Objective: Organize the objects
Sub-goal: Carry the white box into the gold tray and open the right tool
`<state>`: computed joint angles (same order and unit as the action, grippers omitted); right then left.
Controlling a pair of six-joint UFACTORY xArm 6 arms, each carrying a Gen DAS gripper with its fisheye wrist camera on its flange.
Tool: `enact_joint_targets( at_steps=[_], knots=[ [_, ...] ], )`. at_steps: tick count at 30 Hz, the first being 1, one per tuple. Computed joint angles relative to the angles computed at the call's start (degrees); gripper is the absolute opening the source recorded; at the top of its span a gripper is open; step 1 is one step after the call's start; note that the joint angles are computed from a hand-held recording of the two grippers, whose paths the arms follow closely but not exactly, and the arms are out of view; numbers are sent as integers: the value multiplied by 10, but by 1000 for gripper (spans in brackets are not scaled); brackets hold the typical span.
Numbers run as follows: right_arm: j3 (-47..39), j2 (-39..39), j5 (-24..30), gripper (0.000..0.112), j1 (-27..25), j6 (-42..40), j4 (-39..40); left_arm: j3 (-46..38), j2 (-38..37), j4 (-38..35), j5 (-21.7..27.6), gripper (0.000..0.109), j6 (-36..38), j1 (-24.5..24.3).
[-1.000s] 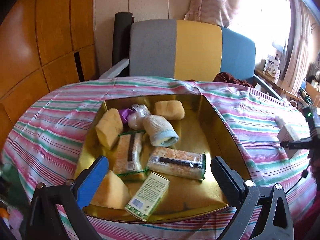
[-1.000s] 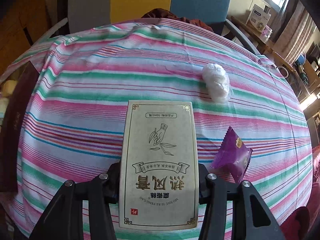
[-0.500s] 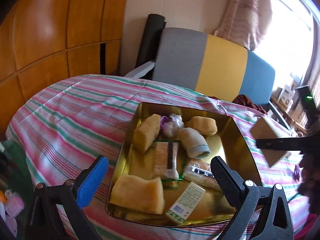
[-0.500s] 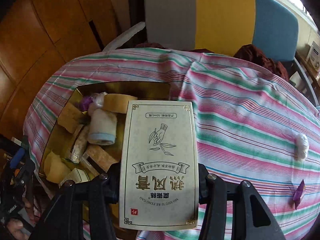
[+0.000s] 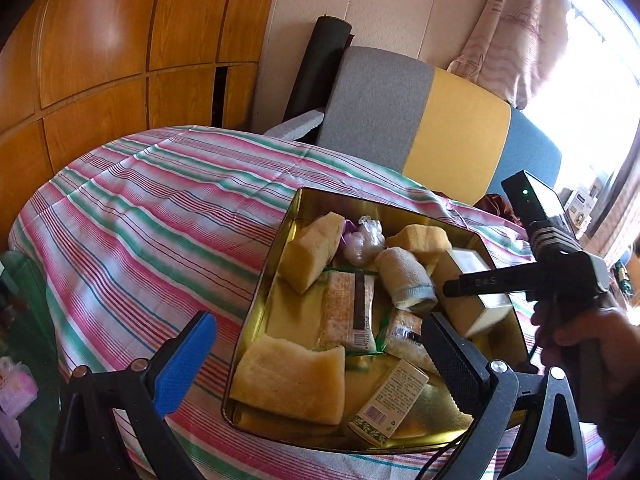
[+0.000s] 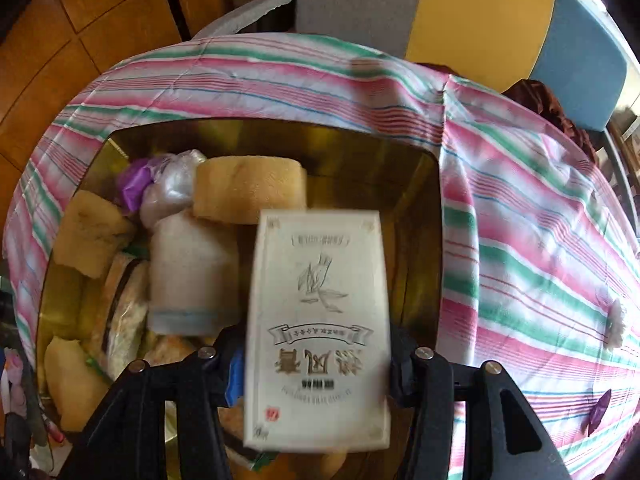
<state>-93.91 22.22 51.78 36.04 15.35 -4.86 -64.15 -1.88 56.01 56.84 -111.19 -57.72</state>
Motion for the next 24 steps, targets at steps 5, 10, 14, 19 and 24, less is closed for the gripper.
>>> enact_joint_targets(
  at_steps=[5,10,14,19,24],
  knots=[
    [61,-40,-51,54,-7,-12,24,-6,5,0,1,103,3,-3],
    [144,-103,-121,54,-11,-21,42,-22,16,-6,13,103,20,-9],
    [199,-148,-153,54,-11,-21,46,-41,31,-19,24,103,42,-15],
    [266,-201,-181,54,-4,-16,19,-67,51,-31,45,103,72,-26],
    [329,-254,-208,54,-11,-15,14,-85,64,-31,62,103,91,-36]
  ],
)
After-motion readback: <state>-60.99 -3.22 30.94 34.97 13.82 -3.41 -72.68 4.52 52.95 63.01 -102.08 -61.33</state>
